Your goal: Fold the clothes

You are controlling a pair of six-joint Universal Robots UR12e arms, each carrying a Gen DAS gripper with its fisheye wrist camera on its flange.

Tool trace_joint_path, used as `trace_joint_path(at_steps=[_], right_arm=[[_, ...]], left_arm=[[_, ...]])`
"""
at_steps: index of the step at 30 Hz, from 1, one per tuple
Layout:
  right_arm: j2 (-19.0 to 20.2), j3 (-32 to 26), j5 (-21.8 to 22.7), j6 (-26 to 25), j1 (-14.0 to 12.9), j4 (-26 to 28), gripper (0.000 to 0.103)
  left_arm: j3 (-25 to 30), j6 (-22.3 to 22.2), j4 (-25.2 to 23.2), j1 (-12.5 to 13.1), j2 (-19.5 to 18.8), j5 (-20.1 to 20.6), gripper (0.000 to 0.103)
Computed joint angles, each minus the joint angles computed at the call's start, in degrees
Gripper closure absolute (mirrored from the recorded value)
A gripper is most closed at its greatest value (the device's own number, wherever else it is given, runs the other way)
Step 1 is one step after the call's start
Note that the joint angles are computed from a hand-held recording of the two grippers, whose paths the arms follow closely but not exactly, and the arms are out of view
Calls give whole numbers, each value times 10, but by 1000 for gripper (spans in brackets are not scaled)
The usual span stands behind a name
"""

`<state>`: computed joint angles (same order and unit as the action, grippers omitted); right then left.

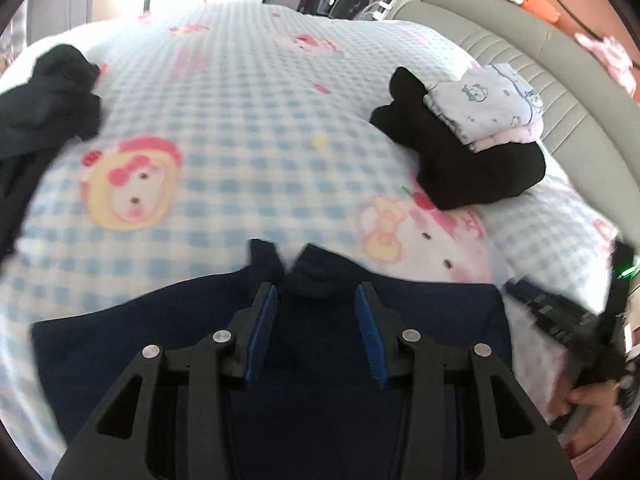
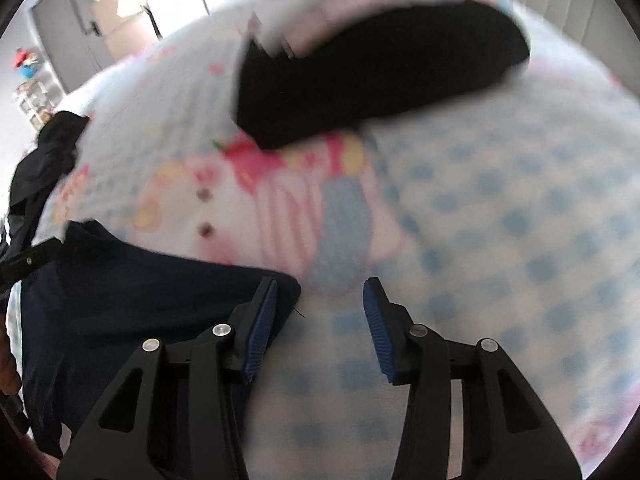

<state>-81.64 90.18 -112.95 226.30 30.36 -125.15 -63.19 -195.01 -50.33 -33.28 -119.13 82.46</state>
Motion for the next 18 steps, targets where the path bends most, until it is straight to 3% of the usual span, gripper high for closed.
trace_joint_path(at_steps=[2, 4, 6, 10, 14, 18], right_arm=[[5, -10, -14, -26, 9, -26, 55], [14, -22, 43, -54, 4, -46, 55], [23, -34, 64, -53, 2, -28, 55], [32, -40, 57, -18, 3, 37, 55], [17, -12, 65, -8, -1, 34, 55], [17, -13, 50, -16, 6, 35, 55]], left_arm=[[7, 20, -12, 0, -7, -7, 60], [11, 40, -26, -1, -8, -3, 60], [27, 65, -40, -6, -19, 17, 61], [65, 75, -72, -6, -46, 24, 64], [116, 72, -136, -6, -80, 29, 64], [107, 71, -116, -12, -70, 51, 64]])
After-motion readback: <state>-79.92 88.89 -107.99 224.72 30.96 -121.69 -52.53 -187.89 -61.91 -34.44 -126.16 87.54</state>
